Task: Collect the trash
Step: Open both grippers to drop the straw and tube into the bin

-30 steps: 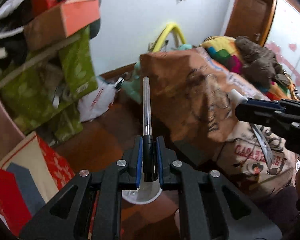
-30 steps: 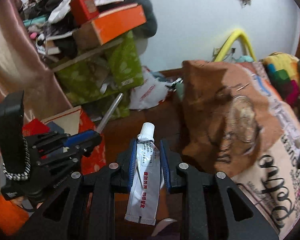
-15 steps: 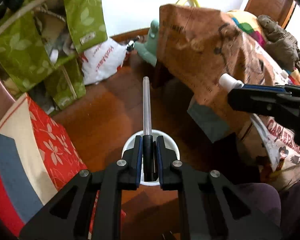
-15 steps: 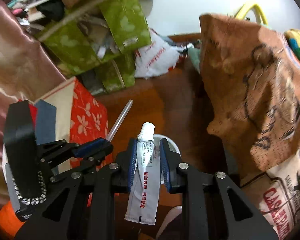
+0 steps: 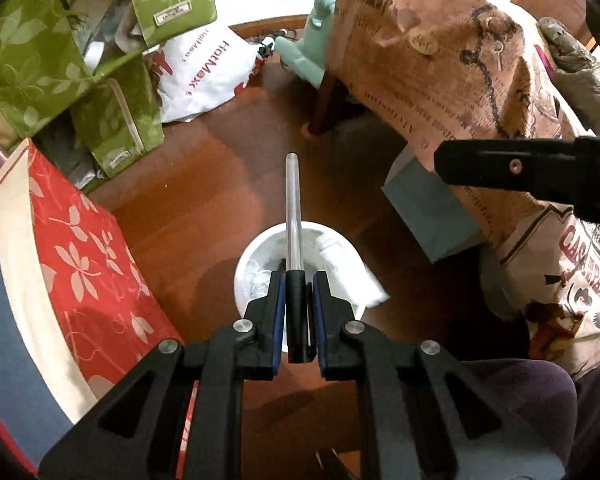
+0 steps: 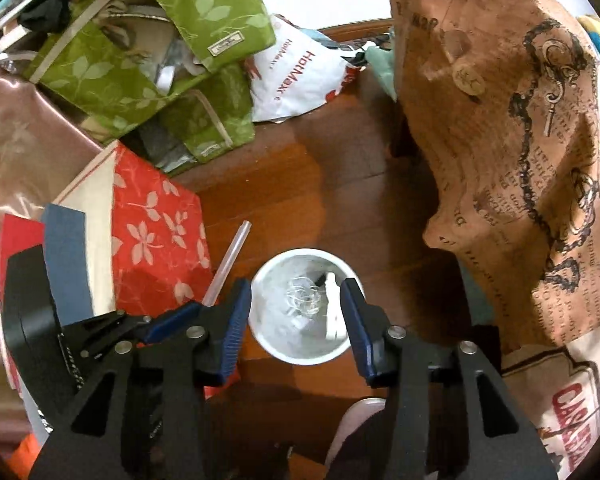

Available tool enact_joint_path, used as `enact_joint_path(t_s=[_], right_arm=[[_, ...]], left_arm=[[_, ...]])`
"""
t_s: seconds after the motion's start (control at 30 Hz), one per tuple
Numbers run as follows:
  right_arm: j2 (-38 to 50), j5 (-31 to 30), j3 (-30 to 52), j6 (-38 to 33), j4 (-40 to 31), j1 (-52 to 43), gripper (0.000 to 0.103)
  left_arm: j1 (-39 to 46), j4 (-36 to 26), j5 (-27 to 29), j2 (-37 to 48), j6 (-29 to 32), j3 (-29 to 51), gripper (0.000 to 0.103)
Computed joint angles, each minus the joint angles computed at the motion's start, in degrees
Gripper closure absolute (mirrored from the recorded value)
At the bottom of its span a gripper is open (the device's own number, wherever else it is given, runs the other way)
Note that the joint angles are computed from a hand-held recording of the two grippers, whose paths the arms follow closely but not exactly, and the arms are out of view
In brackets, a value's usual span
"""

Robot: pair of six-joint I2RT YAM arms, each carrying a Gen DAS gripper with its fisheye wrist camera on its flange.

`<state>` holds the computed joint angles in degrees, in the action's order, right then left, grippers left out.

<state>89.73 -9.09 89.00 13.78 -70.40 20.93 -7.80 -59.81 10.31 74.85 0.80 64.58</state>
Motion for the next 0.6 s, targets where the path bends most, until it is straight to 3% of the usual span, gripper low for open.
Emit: enact_joint_path(t_s=[0.13,0.2,0.27,0.6], right_arm=[[-0.8,0.6,-0.9,-1.4,-0.4,-0.6,0.060],[-1.3,0.6,-1.3,-2.0,-0.8,-0.8,0.060],[-2.1,0.9,-1.8,-2.6,-1.2,-1.1,0.060],[-7.9,2.7,-1.7,-5.4,-4.8,-1.9,0.060]], left_arm=[[-1.9,0.6,-0.3,1.6,0.3,0.4,0.091],[-3.3,0.3,-1.7,2.4,0.0,0.9,0.083],[-4.6,0.5,-3.8,2.3,-0.8,1.0,0.067],[-5.9,-5.1,-5.1,-1.6,-1.0,5.4,0.066]])
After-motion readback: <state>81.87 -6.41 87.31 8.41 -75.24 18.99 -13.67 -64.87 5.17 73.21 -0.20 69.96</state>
